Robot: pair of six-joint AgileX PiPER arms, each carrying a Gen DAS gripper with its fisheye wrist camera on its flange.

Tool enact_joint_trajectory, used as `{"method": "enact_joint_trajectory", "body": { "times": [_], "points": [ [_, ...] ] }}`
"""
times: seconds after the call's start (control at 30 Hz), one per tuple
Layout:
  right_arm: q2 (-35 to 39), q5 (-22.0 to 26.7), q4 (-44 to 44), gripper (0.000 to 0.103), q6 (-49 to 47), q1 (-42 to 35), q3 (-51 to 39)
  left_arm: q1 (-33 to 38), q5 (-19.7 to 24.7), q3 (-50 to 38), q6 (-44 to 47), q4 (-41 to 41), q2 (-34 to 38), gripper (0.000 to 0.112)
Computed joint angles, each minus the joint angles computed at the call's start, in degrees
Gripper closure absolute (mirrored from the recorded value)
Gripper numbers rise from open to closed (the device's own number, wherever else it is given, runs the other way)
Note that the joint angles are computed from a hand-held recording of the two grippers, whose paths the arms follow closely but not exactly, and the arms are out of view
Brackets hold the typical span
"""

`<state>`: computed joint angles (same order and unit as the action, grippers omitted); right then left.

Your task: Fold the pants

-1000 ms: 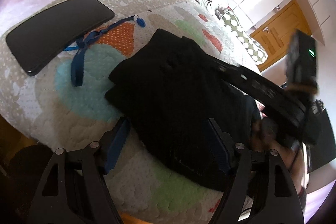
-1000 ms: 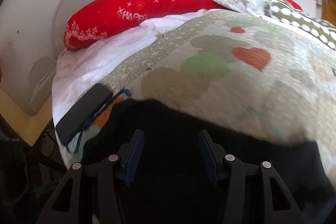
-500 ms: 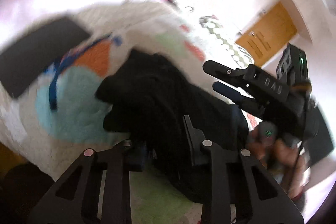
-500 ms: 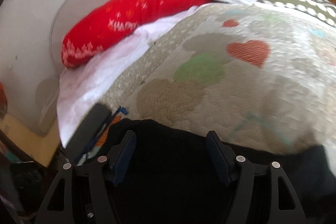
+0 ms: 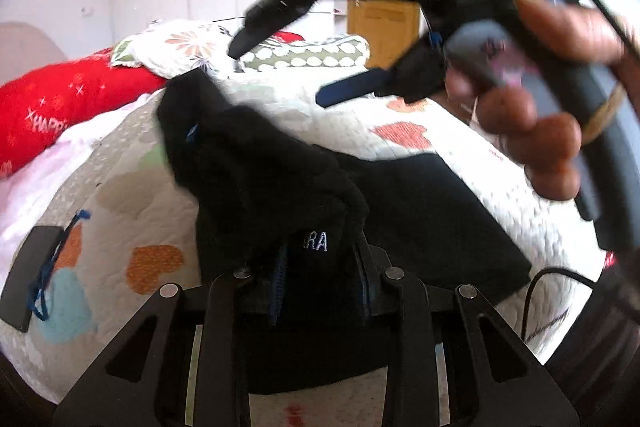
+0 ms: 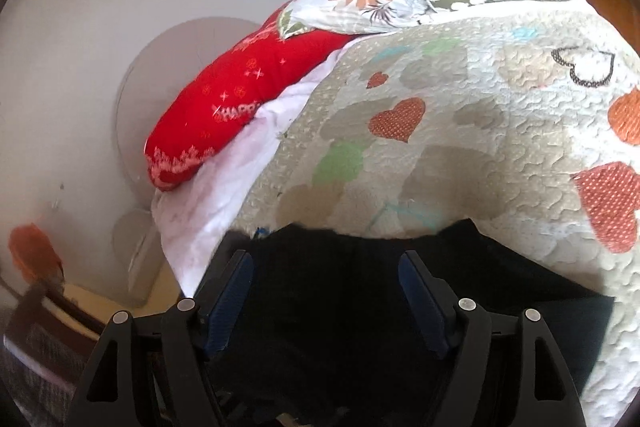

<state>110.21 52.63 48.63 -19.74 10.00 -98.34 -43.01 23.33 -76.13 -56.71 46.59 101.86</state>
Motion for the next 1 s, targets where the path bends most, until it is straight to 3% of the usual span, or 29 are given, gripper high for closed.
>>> {"method": "enact_joint_trajectory", "body": {
  "times": [0.23, 0.33, 0.4, 0.57, 0.63, 0.77, 0.9, 0.97, 1.0],
  "points": [
    [0.1, 0.6, 8.2, 0.023, -6.9, -3.3, 7.5, -1.5, 0.4, 1.2, 0.8, 0.0, 1.0, 0.085],
    [2.1, 0.7, 3.9, 0.023, -3.2, -2.6, 6.7, -1.9, 0.3, 1.5, -0.5, 0.6, 0.8, 0.085],
    [1.3, -1.8, 0.8, 0.023, -0.8, -2.1, 8.0, -1.9, 0.2, 1.5, -0.1, 0.0, 0.8, 0.085],
    [-4.6, -6.9, 8.6, 0.022, -7.4, -6.6, 16.4, -1.1, -1.1, 2.1, 1.0, -1.7, -0.1, 0.085],
    [-3.4, -6.7, 6.8, 0.021, -5.8, -7.3, 15.2, -1.0, -1.3, 2.2, 1.5, -2.5, -0.2, 0.085],
    [3.6, 0.3, 7.3, 0.021, -3.6, -6.5, 7.9, -2.1, 0.2, 1.8, -0.6, 0.5, 0.3, 0.085],
    [7.3, -0.8, 2.4, 0.018, -0.6, -2.5, 3.2, -2.3, 0.8, 1.6, -1.1, 2.0, 1.0, 0.085],
    [7.1, -3.4, -1.9, 0.028, 0.6, -0.7, 3.3, -2.1, 0.5, 1.8, -1.2, 2.2, 0.8, 0.085],
    [6.6, -4.3, -3.4, 0.052, -0.4, -0.1, 3.9, -1.8, 0.3, 1.9, -0.5, 1.2, 0.6, 0.085]
  ]
}}
